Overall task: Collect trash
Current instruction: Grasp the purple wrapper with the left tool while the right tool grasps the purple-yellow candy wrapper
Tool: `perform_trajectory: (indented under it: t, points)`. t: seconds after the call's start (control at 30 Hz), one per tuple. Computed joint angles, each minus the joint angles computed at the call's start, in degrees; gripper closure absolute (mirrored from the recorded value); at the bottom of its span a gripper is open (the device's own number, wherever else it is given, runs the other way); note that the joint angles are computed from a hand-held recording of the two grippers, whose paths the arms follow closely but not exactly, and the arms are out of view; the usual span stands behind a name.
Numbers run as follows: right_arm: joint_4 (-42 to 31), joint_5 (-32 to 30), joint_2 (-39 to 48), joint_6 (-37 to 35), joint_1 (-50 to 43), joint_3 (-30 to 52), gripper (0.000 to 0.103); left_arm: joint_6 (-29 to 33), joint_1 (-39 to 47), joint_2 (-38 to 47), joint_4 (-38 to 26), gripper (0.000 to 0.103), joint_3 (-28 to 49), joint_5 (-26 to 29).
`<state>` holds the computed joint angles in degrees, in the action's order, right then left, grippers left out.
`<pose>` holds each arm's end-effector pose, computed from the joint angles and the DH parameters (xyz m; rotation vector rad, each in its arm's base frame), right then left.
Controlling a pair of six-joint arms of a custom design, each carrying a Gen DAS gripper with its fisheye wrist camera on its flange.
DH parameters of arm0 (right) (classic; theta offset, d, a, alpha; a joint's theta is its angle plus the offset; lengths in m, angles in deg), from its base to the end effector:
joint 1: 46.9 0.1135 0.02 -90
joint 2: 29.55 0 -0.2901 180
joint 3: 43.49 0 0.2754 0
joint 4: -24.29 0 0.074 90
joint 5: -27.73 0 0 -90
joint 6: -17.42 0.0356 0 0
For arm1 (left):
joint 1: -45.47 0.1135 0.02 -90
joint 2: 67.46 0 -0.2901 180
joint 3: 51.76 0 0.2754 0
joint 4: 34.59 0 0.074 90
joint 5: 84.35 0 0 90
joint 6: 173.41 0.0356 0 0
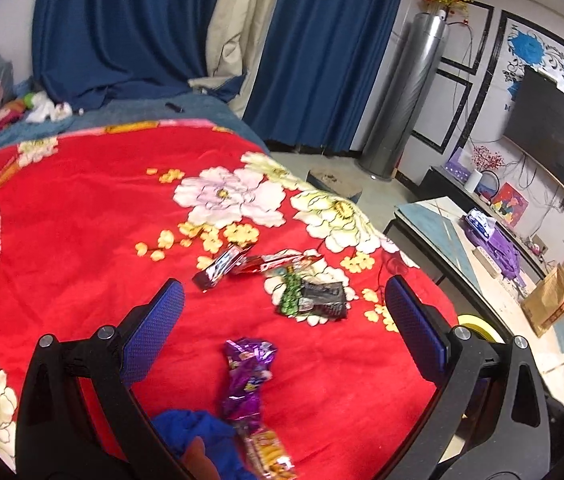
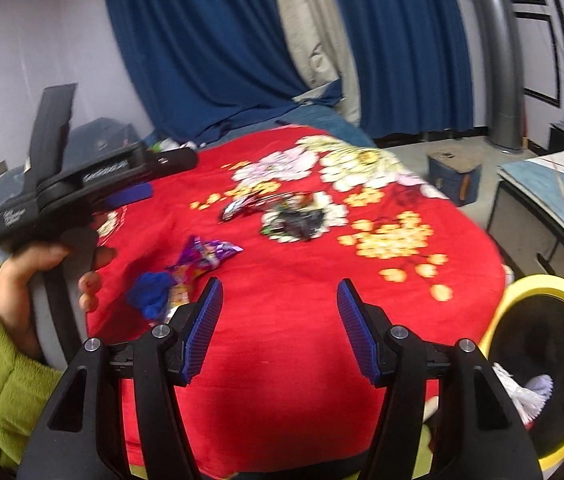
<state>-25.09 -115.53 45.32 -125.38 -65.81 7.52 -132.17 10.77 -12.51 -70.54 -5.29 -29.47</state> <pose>0.2208 -0.0455 0.1909 -0.8235 2.1264 0.7280 0.1756 -0.0967 0.2382 -0.5501 2.1115 -0.0939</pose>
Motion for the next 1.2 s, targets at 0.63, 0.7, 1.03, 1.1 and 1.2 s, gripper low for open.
perform_trajectory:
  t: [0.63,0.7,1.03,1.1,1.2]
  points:
    - [8.5,9.1,2.2,15.7,25.5,-4.1,0.057,5.3,15.8,-3.7,7.1,0.046,-7.8,24.4]
    - [10.4,10.5,2.7,17.3,27.7,-4.8,0.06,5.8,15.9,-3.2,7.9,0.046,-8.1,25.4]
    - [16.5,13.8,8.8,20.1,29.9,-6.1,0.081,7.0,17.5,2.2,11.9,0.046,-9.2,29.8]
    - [17.5,14.2,9.3,20.6,30.1,-5.9,0.085,7.1,17.3,3.5,12.6,0.049,-9.2,30.0]
    - [18.5,14.4,8.8,20.3,30.0,-6.6,0.088,7.7,17.4,5.2,13.1,0.058,-9.3,30.2]
